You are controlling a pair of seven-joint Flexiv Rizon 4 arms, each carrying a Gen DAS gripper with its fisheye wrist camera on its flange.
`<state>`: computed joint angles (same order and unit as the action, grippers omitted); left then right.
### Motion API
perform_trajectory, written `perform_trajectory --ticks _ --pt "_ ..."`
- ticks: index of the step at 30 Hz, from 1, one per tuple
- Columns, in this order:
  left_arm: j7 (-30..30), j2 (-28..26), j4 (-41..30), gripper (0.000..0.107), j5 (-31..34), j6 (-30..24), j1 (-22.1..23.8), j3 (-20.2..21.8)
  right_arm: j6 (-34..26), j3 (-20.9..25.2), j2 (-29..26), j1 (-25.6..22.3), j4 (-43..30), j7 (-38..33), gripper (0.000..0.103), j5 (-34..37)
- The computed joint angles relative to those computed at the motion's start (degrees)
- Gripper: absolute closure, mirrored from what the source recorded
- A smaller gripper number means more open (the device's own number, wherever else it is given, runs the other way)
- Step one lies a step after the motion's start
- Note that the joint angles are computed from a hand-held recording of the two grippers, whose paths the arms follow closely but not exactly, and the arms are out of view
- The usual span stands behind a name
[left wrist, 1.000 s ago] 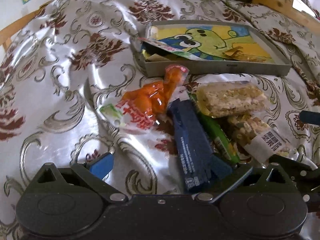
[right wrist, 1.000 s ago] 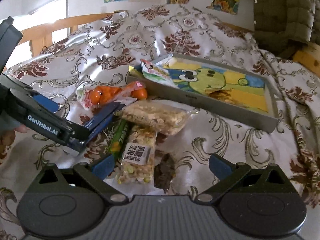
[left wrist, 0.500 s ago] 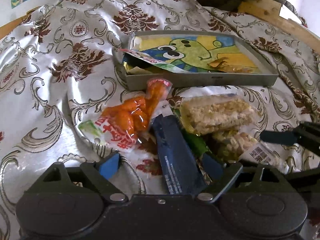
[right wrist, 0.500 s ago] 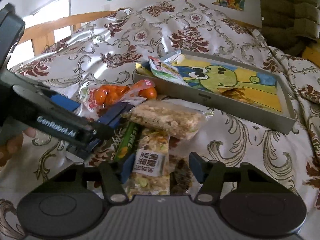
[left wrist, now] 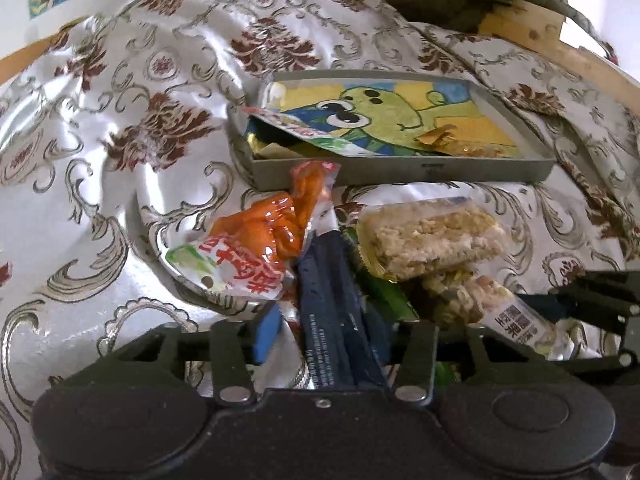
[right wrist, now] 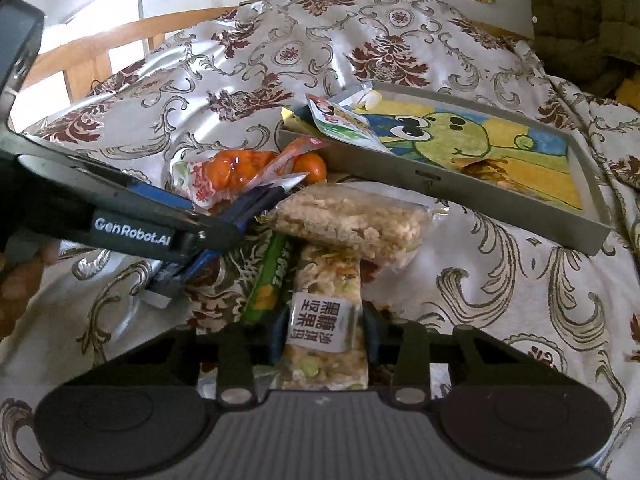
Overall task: Organize snacks
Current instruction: 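Close the right tool on the nut bar while the left tool grasps the blue bar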
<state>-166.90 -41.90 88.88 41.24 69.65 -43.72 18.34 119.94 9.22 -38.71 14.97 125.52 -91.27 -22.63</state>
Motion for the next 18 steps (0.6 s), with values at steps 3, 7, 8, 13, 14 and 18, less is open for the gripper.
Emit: perform_trajectory --ticks 3,7,8,13,14,18 --pt "3.05 -0.79 1.24 0.09 -1.9 6.59 3.78 -2.91 -0.15 -0.38 0.2 0.51 0.15 -0.12 0.062 0.75" --pt "7.01 -1.68 0.7 0.086 -3.9 5.85 2.03 -1.04 -0.24 -0.88 -0.11 1.31 -0.13 -0.76 0.061 1.41" --pt "7.2 -1.72 0.88 0.084 -4.68 5.98 1.83 -0.69 -0.22 -1.0 -0.2 1.45 -0.14 -0.99 0.061 1.54" --pt "7.35 -1.77 1.64 0.058 -7.58 5.77 -0.27 1.95 -0.28 0.21 -0.19 0.02 -0.04 -0.3 0.061 0.78" --pt "7.91 -1.72 0.87 0.029 -8.03 1.79 -1.58 2.74 -0.26 0.36 -0.19 -0.23 0.0 -0.15 0.061 0.57" --pt "6.66 -1.79 0.05 0.027 -5.27 -1.36 -1.43 2.03 -0.14 0.44 -0.33 -0.5 0.06 -0.01 0.06 0.06"
